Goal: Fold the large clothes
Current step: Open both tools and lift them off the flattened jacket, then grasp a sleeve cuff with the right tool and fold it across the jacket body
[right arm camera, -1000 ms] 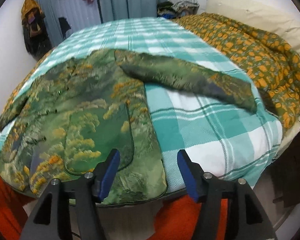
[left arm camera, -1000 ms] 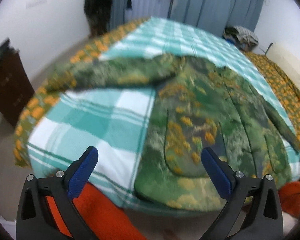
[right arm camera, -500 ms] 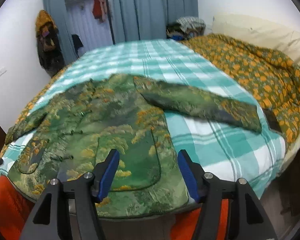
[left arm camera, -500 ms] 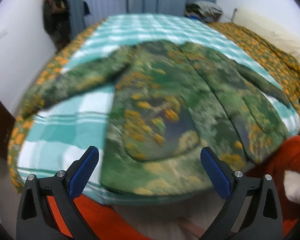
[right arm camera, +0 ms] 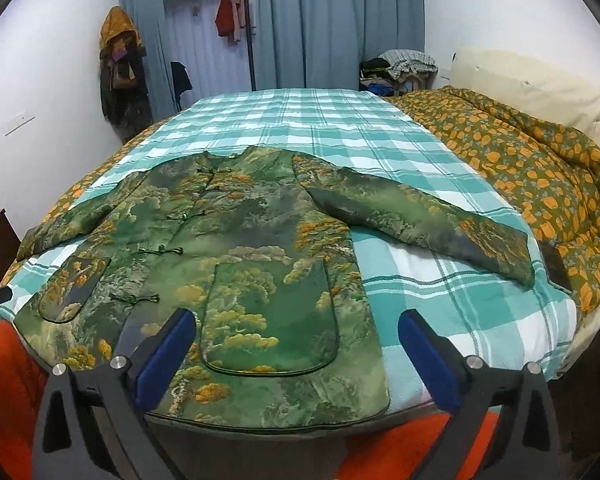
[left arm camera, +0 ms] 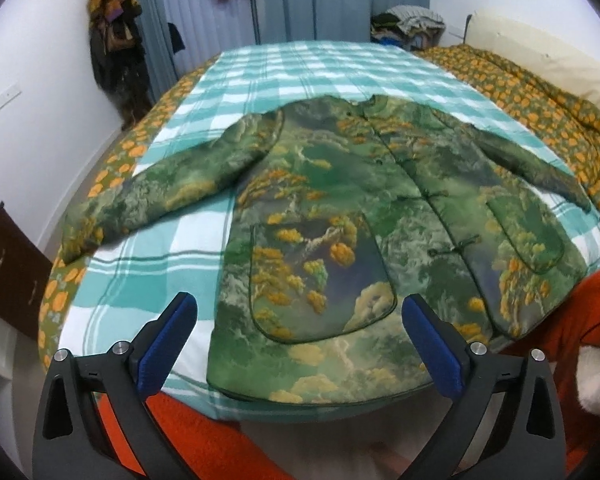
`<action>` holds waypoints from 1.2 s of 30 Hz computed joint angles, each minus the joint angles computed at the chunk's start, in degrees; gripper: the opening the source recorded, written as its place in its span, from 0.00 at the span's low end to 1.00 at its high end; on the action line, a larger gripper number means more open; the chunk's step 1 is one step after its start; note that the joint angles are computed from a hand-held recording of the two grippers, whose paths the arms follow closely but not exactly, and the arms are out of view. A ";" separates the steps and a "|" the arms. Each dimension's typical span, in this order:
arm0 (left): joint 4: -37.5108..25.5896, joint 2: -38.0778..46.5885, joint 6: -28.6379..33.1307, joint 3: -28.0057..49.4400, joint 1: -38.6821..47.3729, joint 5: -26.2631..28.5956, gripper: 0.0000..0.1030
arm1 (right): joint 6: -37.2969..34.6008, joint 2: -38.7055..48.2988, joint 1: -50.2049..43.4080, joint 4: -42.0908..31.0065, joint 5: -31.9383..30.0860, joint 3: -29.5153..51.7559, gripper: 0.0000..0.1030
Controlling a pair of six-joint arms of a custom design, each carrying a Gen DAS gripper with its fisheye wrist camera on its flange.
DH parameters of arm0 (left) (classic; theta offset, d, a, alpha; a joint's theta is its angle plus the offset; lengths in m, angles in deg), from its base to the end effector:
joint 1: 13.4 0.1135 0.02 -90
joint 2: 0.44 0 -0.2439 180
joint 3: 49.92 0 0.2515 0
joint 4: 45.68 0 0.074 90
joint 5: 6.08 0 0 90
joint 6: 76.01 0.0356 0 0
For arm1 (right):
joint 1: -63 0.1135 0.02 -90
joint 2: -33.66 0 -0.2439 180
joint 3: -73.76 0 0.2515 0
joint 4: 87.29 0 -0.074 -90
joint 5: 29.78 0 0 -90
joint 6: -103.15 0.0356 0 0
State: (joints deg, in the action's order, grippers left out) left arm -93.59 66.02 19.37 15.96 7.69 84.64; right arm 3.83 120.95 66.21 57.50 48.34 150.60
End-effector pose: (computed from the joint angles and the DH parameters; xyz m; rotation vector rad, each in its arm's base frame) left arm 0.2303 0.0884 0.2525 -0.3259 2.4045 0.1957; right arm 0.3309 0.0259 0.2337 -0.3558 2.3272 0.1933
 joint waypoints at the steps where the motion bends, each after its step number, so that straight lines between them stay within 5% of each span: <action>1: 0.12 0.07 0.03 0.15 0.09 0.16 0.99 | 0.07 0.18 0.23 -0.52 0.11 0.33 1.00; 24: 2.45 1.27 -4.12 -1.06 -0.95 -2.24 0.99 | 0.89 1.66 2.50 -2.59 3.46 1.16 1.00; 31: 2.29 1.69 -4.44 -1.23 -0.64 -2.09 0.99 | 3.23 5.76 -3.71 -1.50 -0.81 3.97 1.00; 36: 2.35 1.98 -4.70 -1.15 -1.52 -3.16 0.99 | 8.48 16.67 -13.75 -1.91 -5.58 14.40 1.00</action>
State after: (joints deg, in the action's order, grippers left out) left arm -91.24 68.00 14.67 14.81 6.17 81.48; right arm 12.31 137.62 52.45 55.59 42.76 165.00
